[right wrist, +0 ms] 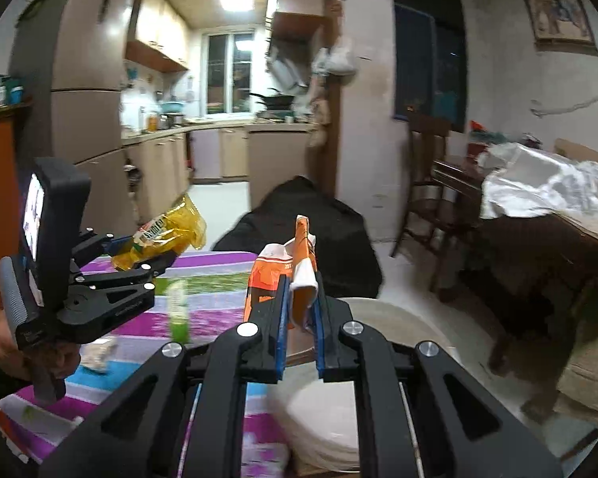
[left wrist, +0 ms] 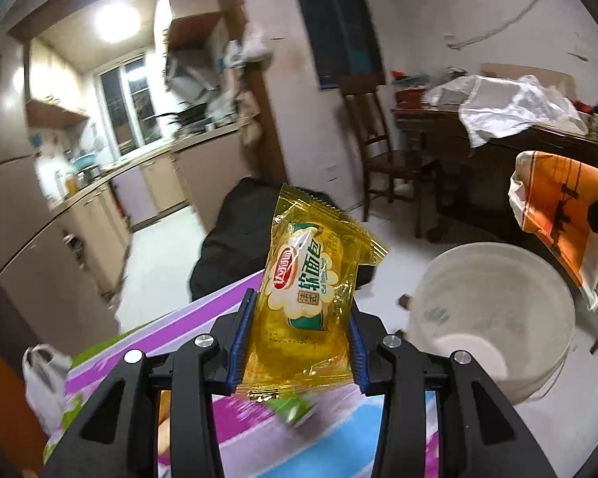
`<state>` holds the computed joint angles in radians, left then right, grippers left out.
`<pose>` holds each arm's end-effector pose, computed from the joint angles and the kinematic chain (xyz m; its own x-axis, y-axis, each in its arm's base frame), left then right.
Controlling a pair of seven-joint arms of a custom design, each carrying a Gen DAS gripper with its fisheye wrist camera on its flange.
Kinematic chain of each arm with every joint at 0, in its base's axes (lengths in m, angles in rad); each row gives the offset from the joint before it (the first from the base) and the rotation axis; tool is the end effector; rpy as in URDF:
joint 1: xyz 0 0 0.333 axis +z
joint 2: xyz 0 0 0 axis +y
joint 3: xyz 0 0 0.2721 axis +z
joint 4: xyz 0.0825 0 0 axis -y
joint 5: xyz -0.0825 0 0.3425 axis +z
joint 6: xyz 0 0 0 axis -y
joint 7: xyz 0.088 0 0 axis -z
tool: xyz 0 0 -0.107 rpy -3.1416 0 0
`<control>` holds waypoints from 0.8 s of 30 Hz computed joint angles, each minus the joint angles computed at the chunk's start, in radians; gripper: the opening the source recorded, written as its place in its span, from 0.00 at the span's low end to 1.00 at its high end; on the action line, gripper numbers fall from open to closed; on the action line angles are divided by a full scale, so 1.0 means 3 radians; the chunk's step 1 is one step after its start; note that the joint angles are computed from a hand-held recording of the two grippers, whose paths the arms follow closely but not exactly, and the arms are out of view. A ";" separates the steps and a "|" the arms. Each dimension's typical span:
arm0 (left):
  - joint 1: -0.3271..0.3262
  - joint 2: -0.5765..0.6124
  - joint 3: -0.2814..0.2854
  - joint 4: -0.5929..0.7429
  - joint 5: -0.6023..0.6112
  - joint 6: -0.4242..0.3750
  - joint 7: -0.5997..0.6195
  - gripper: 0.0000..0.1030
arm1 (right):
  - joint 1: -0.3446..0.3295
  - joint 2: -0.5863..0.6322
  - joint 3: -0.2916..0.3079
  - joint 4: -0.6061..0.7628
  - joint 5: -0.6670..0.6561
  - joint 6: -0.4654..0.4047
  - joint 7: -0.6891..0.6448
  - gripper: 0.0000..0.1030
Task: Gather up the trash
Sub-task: 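Carry both held items over the white bucket and open both tools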
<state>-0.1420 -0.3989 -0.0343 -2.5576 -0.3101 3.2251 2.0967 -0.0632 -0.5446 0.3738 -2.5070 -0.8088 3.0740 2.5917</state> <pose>0.4329 -0.0485 0.5163 -0.2500 -0.9445 -0.2130 -0.4340 0.3059 -0.8474 0.3709 0.2005 0.5348 0.1214 -0.9924 0.0206 -0.4291 -0.0711 -0.9004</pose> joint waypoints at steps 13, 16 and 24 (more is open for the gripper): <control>-0.0150 0.1415 -0.0453 0.1707 0.0160 -0.0864 0.0091 0.41 | 0.0535 0.0393 -0.0865 0.0232 0.0658 -0.0745 -0.0933 0.09; -0.0118 0.1767 -0.0559 0.2233 0.0062 -0.1409 0.0315 0.41 | 0.0754 0.0513 -0.1095 0.0332 0.1086 -0.0988 -0.1337 0.09; -0.0173 0.2354 -0.0621 0.2882 0.0226 -0.2325 0.0512 0.41 | 0.0927 0.0912 -0.1309 0.0640 0.2014 -0.1456 -0.2114 0.09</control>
